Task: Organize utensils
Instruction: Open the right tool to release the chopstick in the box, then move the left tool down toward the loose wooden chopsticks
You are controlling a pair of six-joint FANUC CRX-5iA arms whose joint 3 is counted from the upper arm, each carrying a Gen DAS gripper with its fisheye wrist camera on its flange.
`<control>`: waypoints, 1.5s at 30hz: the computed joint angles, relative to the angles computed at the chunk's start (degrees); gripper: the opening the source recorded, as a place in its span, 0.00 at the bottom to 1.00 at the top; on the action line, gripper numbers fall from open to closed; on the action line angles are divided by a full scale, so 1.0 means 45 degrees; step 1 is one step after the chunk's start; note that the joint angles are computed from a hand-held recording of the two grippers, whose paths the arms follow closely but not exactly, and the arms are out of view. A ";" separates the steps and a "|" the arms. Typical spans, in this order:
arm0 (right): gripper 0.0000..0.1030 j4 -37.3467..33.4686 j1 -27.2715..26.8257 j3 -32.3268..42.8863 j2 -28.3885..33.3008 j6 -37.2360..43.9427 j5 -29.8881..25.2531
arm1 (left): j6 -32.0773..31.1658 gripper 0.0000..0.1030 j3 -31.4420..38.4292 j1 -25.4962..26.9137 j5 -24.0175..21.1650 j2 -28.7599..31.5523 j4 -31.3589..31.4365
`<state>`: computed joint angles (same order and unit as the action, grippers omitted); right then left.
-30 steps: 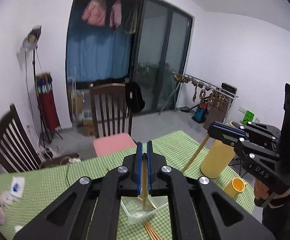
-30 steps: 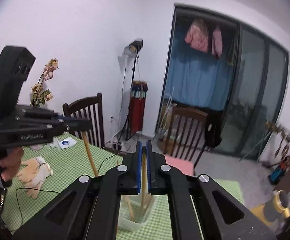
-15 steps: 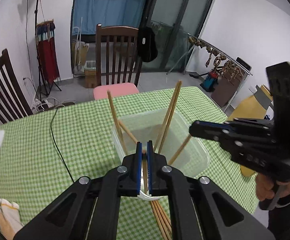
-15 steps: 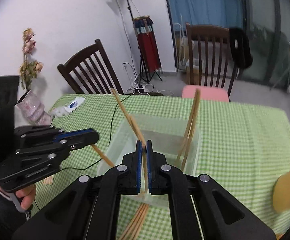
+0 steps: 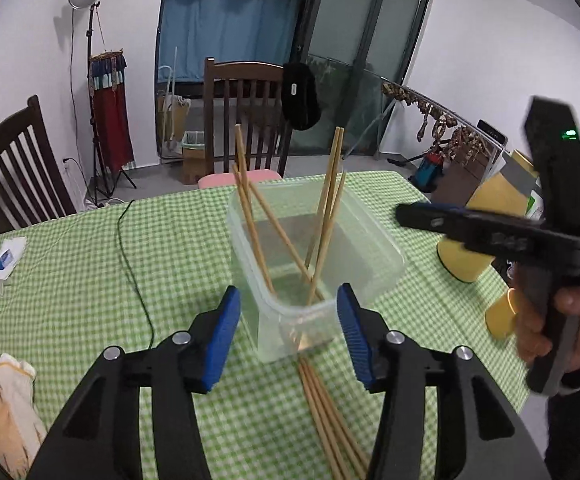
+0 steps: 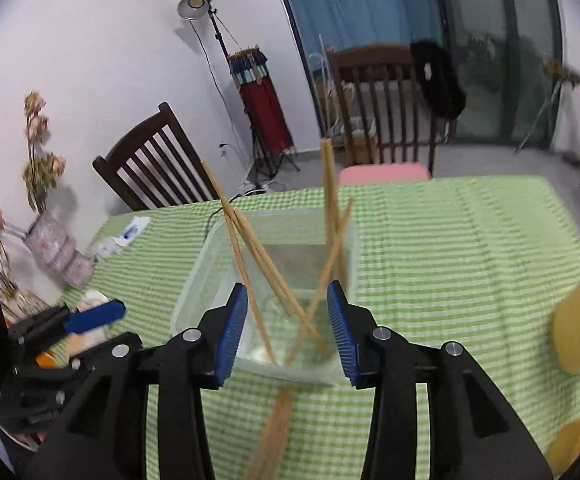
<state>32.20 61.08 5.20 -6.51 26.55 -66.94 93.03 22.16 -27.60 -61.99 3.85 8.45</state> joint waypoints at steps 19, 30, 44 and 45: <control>0.68 0.4840 0.6161 -0.4388 -0.3430 -0.4607 -0.3282 | 0.2880 0.66 -0.5035 -0.0629 0.1044 -0.5325 -0.1529; 0.77 0.5966 0.8282 -0.6007 -0.3281 -0.5987 -0.5376 | 0.5430 0.67 -0.7540 -0.1822 0.2291 -0.7019 -0.3206; 0.77 0.6256 0.8454 -0.6882 -0.2521 -0.7564 -0.5951 | 0.6800 0.67 -0.7520 -0.3063 0.2264 -0.6378 -0.4839; 0.77 0.6391 0.8524 -0.6958 -0.2237 -0.7586 -0.6282 | 0.6793 0.67 -0.7543 -0.3068 0.2317 -0.6297 -0.4760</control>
